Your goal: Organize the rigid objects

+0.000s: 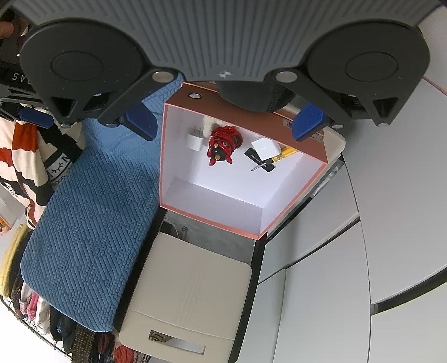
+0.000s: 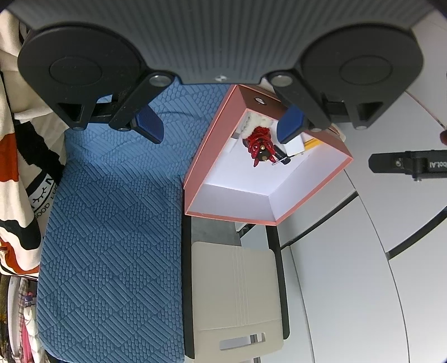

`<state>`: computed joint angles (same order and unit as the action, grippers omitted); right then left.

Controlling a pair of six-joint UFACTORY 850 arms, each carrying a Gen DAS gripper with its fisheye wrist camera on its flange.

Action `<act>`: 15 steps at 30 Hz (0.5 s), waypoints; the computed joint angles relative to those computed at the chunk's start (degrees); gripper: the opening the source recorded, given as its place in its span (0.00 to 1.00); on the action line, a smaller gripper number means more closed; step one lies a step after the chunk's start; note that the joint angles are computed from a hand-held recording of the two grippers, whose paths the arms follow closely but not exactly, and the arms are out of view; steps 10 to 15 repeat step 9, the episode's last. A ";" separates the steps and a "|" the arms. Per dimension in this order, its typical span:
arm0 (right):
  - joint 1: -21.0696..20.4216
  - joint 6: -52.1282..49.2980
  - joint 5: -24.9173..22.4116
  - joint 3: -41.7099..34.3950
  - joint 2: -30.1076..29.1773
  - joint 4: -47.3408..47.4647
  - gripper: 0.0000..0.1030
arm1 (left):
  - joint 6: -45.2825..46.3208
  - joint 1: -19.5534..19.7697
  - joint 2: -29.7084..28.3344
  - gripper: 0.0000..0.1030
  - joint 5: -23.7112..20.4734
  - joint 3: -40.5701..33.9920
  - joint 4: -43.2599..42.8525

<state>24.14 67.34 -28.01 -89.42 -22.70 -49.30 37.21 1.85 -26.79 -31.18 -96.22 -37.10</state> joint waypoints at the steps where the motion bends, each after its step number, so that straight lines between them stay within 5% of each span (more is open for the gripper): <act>1: 0.04 0.15 0.06 0.10 0.08 -0.13 0.87 | 0.20 0.03 -0.08 1.00 -0.17 -0.14 -0.28; 15: 0.29 0.72 0.05 0.43 0.19 -0.68 0.87 | 1.52 0.10 0.48 1.00 -0.05 0.41 -1.39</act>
